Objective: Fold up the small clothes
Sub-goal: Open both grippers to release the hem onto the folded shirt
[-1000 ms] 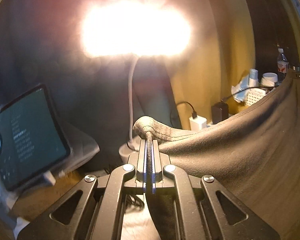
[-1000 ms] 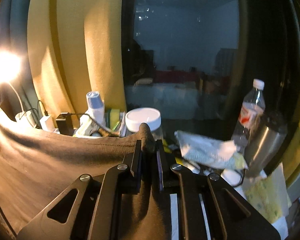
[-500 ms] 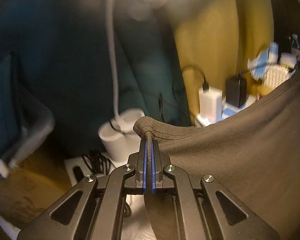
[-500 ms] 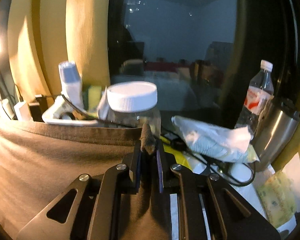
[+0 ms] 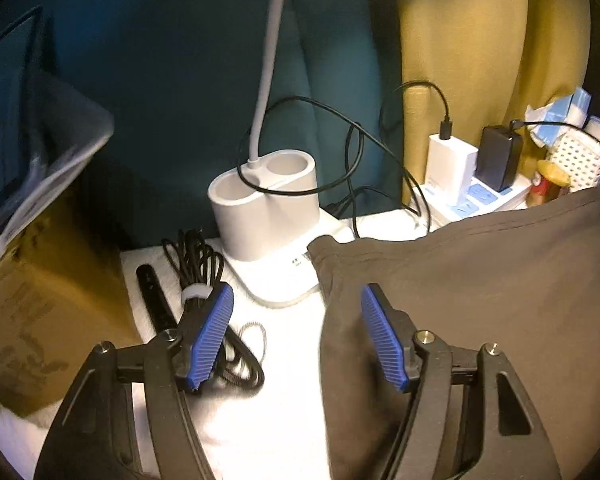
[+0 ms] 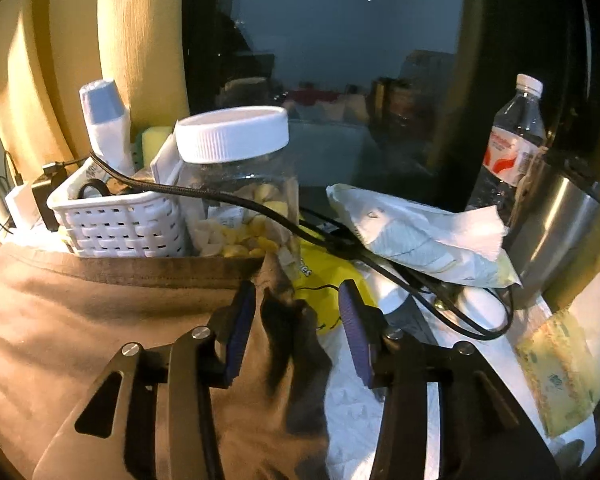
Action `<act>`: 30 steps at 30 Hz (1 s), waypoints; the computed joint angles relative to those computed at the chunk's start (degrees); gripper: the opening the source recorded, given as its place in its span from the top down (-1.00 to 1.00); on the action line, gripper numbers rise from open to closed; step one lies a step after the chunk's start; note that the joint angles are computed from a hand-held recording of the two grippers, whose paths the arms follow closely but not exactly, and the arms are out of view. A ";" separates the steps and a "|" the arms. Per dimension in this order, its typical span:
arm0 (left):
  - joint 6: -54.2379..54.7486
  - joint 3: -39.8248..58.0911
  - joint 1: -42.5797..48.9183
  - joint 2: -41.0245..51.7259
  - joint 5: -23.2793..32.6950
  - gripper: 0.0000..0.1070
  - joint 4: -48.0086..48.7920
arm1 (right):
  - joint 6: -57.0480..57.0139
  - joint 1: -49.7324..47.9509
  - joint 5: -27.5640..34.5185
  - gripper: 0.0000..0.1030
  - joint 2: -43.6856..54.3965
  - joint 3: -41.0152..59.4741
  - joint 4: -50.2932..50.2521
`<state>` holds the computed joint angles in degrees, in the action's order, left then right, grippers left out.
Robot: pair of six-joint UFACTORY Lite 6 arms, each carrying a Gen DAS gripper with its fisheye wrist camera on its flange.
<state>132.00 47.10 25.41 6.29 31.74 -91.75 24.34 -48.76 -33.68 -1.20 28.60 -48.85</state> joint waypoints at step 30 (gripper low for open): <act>7.06 -22.47 52.74 -17.90 32.50 -0.24 43.98 | 11.74 -71.64 -20.28 0.11 0.31 -10.92 -76.43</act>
